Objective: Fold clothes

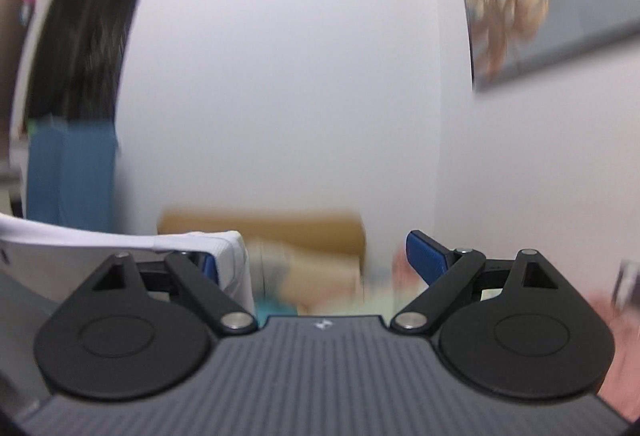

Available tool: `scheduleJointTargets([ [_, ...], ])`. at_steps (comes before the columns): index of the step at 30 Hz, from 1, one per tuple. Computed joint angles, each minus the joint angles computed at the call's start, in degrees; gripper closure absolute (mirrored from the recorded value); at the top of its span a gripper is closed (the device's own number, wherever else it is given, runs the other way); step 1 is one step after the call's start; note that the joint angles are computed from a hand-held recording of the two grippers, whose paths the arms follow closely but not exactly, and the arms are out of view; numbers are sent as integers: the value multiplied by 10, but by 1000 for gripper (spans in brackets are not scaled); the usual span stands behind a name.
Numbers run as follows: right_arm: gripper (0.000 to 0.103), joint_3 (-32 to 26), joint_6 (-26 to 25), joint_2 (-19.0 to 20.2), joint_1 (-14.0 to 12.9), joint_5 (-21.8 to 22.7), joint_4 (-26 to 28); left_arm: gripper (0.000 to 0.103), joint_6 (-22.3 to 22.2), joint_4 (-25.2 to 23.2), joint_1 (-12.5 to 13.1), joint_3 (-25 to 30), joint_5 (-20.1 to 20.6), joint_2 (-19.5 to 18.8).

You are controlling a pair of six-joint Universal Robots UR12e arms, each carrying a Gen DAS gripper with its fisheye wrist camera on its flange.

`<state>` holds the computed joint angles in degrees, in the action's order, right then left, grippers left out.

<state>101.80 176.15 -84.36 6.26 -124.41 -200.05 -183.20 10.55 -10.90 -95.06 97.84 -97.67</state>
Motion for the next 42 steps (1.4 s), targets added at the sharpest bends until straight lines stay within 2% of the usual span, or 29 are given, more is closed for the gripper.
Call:
scheduleJointTargets([
  [2, 13, -30, -29, -12, 2, 8, -17, 18, 4, 22, 1, 25, -8, 10],
  [6, 13, -76, -49, -45, 2, 24, -30, 14, 17, 41, 6, 80, -35, 28],
  [10, 12, -122, -92, -61, 7, 24, -58, 13, -6, 23, 19, 133, -98, 46],
  [15, 12, -164, -152, -56, 14, 10, -114, 10, -13, 11, 21, 177, -143, 52],
  [16, 12, -165, -154, -56, 10, 13, -113, 10, -17, -2, 22, 181, -155, 51],
  [22, 12, -121, -90, -52, -22, 24, -52, 8, -4, -53, 22, 182, -186, 17],
  [26, 12, -94, -43, -31, -38, 28, 13, 8, 3, -89, 23, 180, -205, -30],
  [28, 12, -97, -28, -8, -46, 29, 51, 8, 5, -94, 18, 185, -199, -63],
  [31, 12, -126, -11, 42, -62, 55, 126, 8, 25, -134, 2, 217, -159, -123],
  [34, 12, -173, -3, 106, -81, 78, 169, 8, 30, -173, -7, 270, -119, -195],
  [36, 12, -210, 0, 155, -90, 93, 181, 8, 33, -195, -14, 325, -84, -253],
  [38, 12, -253, 5, 208, -97, 108, 192, 8, 28, -235, -18, 402, -56, -321],
  [42, 12, -331, 43, 305, -110, 139, 240, 9, 16, -360, -20, 597, -24, -468],
])
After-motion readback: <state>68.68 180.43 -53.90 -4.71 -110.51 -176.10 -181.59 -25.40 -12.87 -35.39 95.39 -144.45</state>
